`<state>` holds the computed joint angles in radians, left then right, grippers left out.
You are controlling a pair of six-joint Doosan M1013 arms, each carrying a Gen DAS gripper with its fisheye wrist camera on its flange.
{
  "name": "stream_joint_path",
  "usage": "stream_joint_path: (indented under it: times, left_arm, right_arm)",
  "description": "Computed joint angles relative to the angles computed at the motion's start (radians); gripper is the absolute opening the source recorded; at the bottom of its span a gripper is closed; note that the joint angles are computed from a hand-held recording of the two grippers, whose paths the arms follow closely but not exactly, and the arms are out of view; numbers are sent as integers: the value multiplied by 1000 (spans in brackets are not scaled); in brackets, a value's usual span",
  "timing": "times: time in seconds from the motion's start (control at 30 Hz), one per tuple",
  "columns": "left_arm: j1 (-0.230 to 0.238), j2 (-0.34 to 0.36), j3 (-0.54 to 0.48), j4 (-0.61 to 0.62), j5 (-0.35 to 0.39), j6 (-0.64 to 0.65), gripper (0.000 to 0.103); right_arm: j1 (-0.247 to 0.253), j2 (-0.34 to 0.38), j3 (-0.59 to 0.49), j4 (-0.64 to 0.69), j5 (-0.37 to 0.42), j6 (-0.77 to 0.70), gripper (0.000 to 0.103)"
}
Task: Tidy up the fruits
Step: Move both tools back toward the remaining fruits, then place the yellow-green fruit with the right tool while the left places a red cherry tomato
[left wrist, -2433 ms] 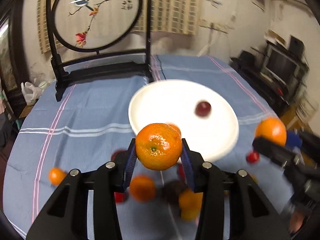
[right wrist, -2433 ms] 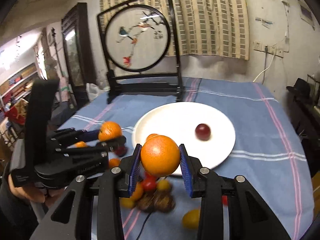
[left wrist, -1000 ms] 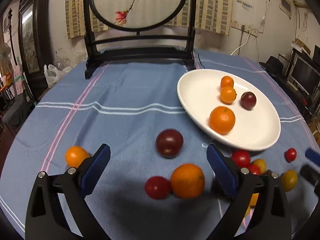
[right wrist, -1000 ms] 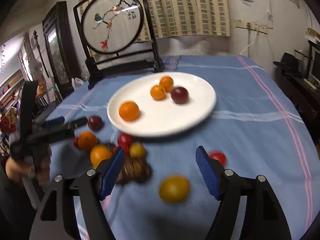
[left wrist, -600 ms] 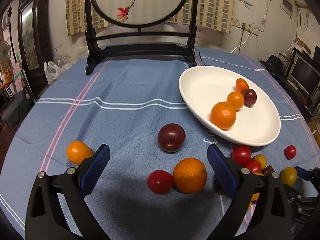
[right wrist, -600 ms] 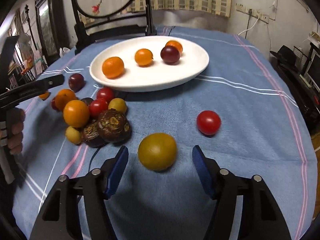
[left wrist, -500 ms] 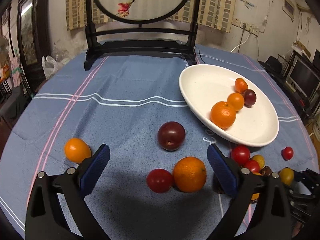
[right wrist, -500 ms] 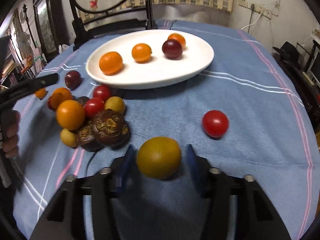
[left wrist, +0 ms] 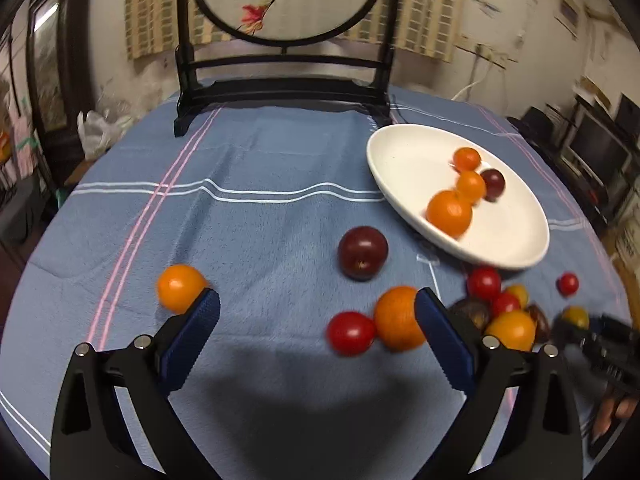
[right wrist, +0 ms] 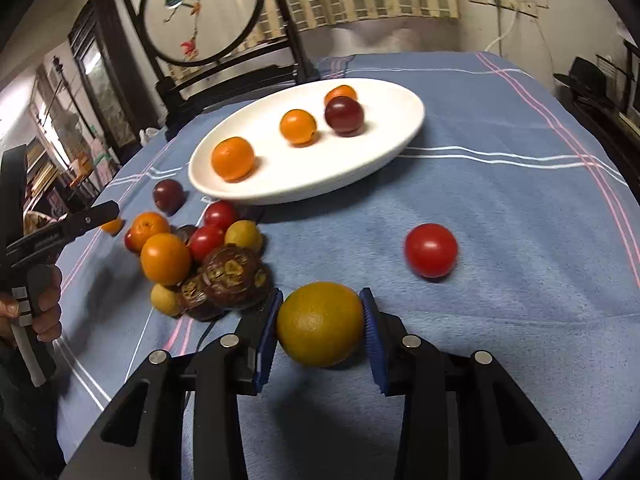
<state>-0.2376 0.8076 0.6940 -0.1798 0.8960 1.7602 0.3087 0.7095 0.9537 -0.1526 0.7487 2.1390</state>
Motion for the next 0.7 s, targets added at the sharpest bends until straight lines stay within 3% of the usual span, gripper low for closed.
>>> stream_joint_path:
  times: [0.13,0.23,0.47,0.57,0.63,0.7]
  left_arm:
    - [5,-15,45,7,-8,38,92]
    - [-1,-11,46,17,15,76,74]
    - [-21,1,43,56,46,139,66]
    - [-26,12,31,42,62,166,55]
    - [-24,24,11,9,68,189,39]
    - [-24,37,-9,-3,76,182,30]
  right_arm:
    - [5,-9,13,-9,-28,-8,39]
    - [5,-13,18,-10,-35,-13,39]
    - [6,-17,24,-16,-39,-12,39]
    - [8,-17,23,-15,-41,-20,39]
    - [8,-18,24,-14,-43,-26,39]
    - [9,-19,25,-11,-45,-32,39]
